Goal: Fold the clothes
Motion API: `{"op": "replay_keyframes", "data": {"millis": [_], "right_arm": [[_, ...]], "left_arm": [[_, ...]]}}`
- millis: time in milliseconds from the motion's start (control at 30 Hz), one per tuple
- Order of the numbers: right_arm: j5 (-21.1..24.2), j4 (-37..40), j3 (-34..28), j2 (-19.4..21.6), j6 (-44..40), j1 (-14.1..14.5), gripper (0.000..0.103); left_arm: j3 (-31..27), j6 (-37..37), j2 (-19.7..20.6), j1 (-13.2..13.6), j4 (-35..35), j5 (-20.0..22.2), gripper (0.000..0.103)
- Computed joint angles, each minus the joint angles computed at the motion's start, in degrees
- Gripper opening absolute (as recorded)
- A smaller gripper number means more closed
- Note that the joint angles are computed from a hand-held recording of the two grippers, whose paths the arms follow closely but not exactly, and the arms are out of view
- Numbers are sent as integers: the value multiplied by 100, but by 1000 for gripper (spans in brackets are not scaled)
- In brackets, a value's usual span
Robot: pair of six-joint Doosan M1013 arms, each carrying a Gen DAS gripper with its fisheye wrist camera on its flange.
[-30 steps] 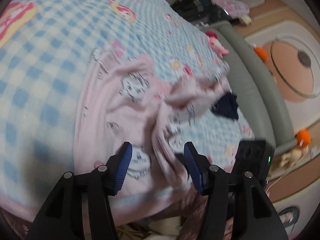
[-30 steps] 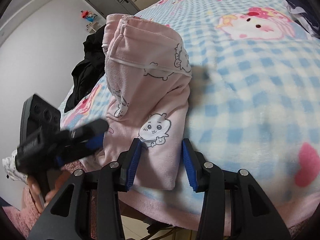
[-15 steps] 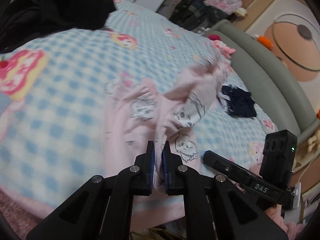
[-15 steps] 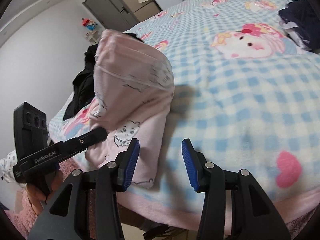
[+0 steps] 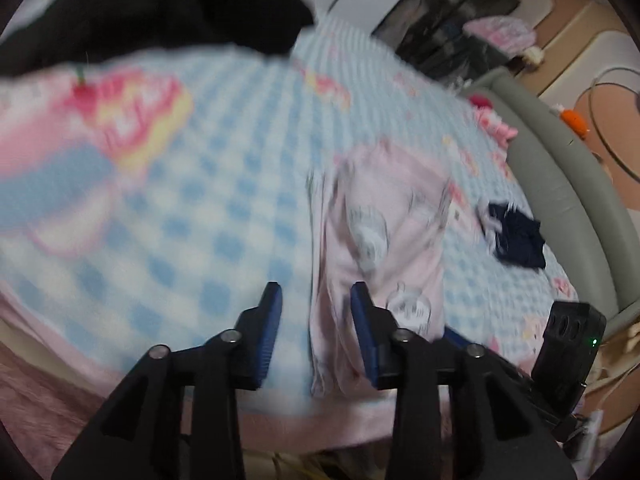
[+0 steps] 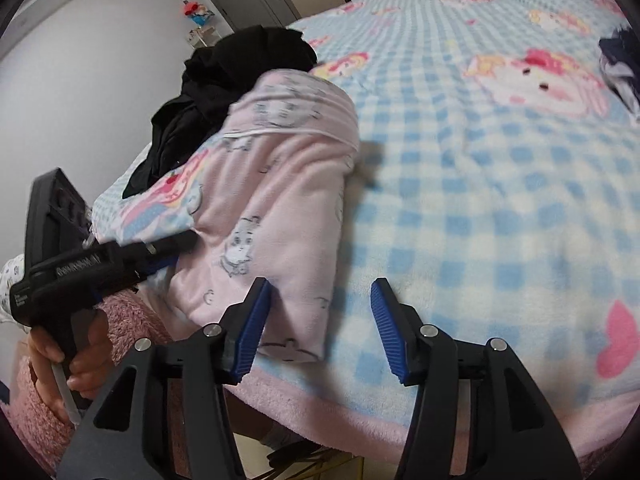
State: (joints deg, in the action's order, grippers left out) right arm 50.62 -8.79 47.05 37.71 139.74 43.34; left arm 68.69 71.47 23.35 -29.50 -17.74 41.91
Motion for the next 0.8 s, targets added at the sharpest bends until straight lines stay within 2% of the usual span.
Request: {"op": "replay_keyframes", "data": {"millis": [67,100,167,333,367,433,500,533,633,700,733,800], "right_arm": [[-106,-124,83,-58,129,2,53],[-99,-148,94,-55,180,1,53],[-12,-110,61,-19,207,-10,53],[444,-256,-279,161,45,31,53],[499,-323,-304,167,29,44,53],[418,-374,-271,140,123,48,54],[201,-316,-158,73,208,24,56],[71,-149,-69,31,125,-7,56],[-25,308,-1,26,-154,-71,56],[-79,602,40,25,-335,-111,48],[-28,440,-5,44,-219,-92,43],[83,92,-99,86,29,-48,43]], "left_arm": [[18,521,-25,-15,-303,-229,38],[-30,718,5,-40,-367,-195,38],[-249,841,143,-124,-165,169,38],[-665,58,459,-151,629,1086,38],[-680,-78,469,-141,716,1127,38],[-569,-240,376,-90,698,918,39],[-515,-120,342,-3,252,942,39],[-453,-14,327,76,-241,987,40],[-189,162,218,175,-1106,980,42],[-12,290,145,213,-1575,962,43],[48,412,134,222,-1803,967,45],[108,637,160,252,-2241,1074,47]]}}
